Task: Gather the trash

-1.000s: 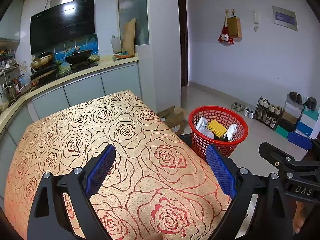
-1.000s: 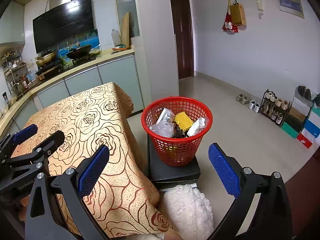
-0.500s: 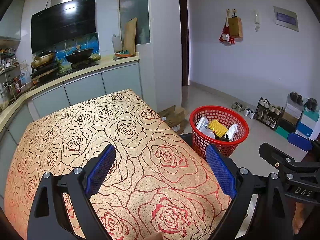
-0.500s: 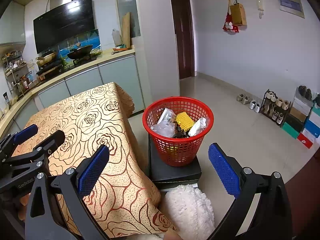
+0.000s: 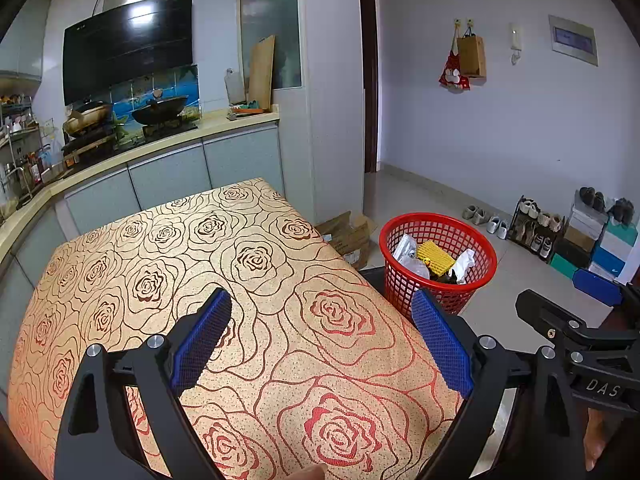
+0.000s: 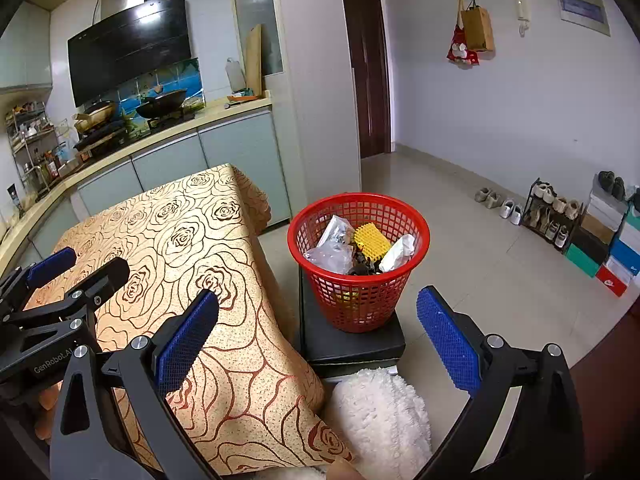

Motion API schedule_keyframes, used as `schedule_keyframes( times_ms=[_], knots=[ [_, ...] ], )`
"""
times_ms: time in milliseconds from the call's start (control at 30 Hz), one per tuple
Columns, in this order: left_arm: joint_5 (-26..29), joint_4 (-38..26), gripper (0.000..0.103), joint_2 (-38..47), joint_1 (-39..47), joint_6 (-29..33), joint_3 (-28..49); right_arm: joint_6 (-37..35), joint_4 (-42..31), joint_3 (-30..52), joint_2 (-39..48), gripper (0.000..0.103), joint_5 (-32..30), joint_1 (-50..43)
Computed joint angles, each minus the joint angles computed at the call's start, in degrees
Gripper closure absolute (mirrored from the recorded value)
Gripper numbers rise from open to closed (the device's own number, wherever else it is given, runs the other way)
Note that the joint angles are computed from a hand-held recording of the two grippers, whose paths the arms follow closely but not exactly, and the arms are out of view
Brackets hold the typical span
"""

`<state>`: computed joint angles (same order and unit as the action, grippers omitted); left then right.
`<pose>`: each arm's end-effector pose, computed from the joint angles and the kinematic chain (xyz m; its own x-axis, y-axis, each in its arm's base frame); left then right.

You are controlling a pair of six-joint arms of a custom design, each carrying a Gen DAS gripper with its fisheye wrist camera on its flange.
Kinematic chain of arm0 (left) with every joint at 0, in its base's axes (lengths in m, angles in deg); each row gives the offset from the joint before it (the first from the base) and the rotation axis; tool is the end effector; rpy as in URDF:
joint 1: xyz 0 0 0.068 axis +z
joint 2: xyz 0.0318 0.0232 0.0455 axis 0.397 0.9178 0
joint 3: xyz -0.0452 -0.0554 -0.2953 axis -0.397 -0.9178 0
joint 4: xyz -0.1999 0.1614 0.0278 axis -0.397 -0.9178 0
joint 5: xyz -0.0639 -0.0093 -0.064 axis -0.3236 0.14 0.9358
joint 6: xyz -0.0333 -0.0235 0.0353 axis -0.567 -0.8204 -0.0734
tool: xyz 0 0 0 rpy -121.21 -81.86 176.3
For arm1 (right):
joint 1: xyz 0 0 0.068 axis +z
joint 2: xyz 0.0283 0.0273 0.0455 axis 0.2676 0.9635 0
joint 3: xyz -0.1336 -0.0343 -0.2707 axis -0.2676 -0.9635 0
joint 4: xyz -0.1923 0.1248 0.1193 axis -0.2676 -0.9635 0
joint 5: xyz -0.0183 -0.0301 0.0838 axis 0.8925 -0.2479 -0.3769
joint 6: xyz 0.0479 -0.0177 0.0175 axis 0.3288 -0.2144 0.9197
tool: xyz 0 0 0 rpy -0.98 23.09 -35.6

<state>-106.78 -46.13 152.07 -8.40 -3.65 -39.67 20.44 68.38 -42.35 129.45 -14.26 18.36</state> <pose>0.1955 -0.1010 0.2423 -0.5314 0.0296 -0.8466 -0.0197 0.9987 0.0472 0.2088 0.0149 0.2273 -0.5856 0.0038 -0.8106 -0.1352 0.9855 0.1023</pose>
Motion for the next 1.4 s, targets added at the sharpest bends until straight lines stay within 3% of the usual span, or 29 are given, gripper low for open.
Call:
schedule_keyframes(
  times_ms=[1400],
  knots=[
    [-0.07,-0.3,0.015,-0.48,0.14,-0.61,-0.14,0.66,0.57,-0.23,0.13,0.007,0.69,1.15]
  ],
)
